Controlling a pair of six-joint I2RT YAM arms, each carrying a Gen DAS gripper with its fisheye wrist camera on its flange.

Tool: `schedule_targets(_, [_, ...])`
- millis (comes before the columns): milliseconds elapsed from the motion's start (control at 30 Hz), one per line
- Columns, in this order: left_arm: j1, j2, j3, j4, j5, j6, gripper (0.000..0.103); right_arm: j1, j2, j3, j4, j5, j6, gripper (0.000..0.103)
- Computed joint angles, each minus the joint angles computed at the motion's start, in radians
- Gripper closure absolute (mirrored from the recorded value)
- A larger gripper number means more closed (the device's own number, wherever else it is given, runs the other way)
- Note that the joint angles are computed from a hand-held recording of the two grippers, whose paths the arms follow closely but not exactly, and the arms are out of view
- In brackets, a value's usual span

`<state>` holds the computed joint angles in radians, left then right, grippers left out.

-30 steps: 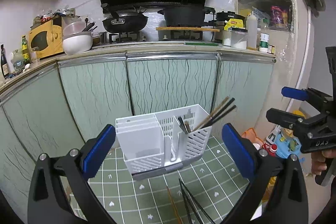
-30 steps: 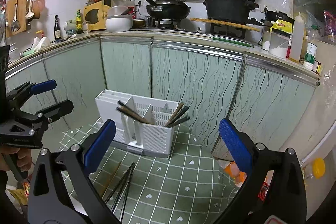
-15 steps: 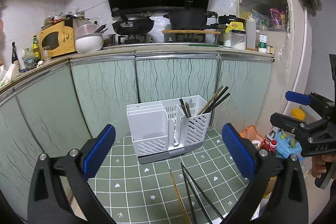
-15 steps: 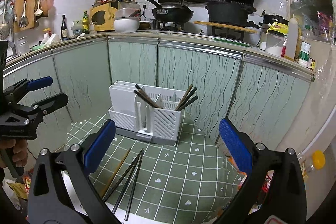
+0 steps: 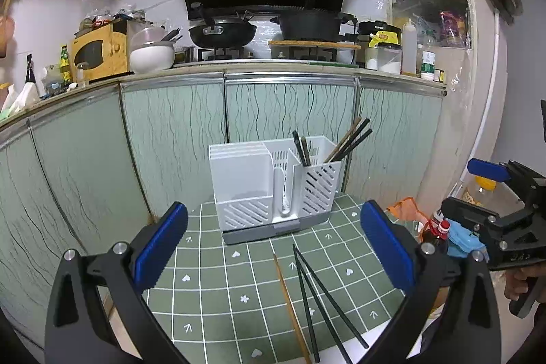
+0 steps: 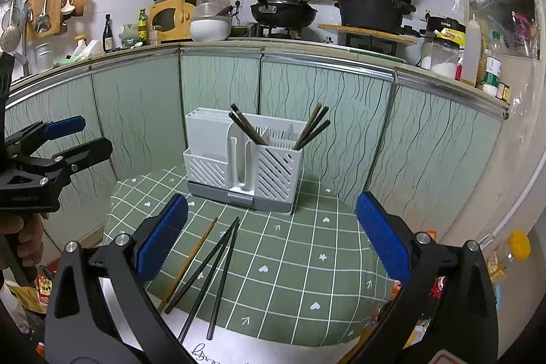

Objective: Organize utensils
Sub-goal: 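Withdraw both open tools from the holder back over the mat, then lower both open tools toward the remaining chopsticks on the mat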

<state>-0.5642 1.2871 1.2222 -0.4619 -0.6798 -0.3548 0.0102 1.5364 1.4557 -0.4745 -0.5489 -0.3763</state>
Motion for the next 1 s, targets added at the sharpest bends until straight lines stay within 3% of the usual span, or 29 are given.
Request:
schedule_targets(567, [0.01,-0.039,-0.29,0.151,0.004,-0.031,0.004,0.009,0.01,-0.197,0.121,0.033,-0.032,0.008])
schedule_targets(1000, [-0.014,0.009,-0.433,0.245,0.0,-0.086,0.004,0.016,0.036,-0.35,0.237,0.064,-0.04,0.008])
